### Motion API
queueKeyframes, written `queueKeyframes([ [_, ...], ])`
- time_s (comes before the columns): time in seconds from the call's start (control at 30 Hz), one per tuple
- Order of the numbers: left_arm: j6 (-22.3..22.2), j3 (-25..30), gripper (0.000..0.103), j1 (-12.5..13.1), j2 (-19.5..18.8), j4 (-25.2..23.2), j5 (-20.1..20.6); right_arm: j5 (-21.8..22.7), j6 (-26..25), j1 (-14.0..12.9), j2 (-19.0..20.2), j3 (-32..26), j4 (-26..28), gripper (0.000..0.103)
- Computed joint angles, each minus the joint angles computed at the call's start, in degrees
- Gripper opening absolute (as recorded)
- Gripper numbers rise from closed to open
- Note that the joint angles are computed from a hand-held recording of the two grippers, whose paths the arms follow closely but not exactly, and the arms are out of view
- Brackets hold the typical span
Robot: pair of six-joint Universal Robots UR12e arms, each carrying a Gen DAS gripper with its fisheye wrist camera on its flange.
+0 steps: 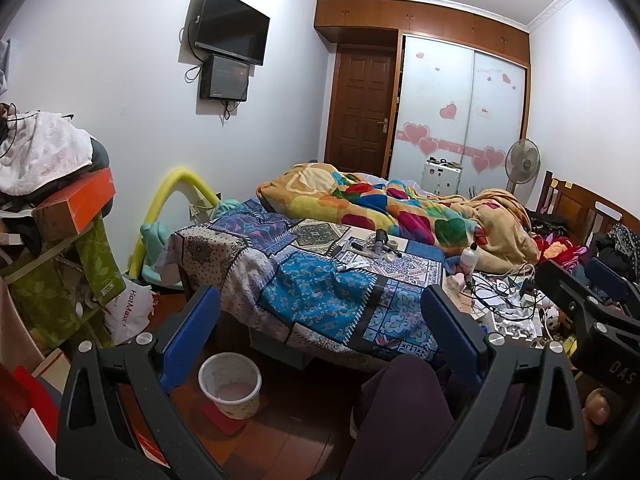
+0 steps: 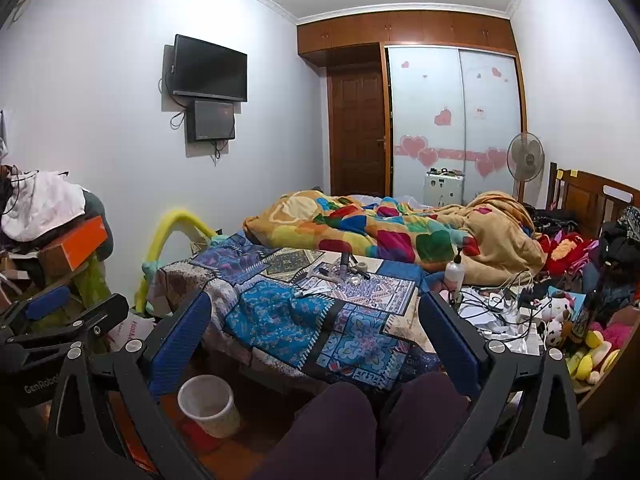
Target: Collect trash
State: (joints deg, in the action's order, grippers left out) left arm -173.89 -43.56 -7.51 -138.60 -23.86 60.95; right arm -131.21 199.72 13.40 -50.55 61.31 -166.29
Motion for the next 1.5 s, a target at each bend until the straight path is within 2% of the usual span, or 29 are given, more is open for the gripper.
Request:
queueKeyframes([
  [0.8,0.83,0.51,0.101,-0.26,-0.02,-0.79,-0.17,-0.15,-0.12,-0.09,-0.66,0.88,-1.24,0.103],
  [1.5,0.96,0.96,0.101,-0.28,-0.23,-0.93,-0.18,0.38,0.06,-0.11,-0.65,0.29,-0.15,0.103],
])
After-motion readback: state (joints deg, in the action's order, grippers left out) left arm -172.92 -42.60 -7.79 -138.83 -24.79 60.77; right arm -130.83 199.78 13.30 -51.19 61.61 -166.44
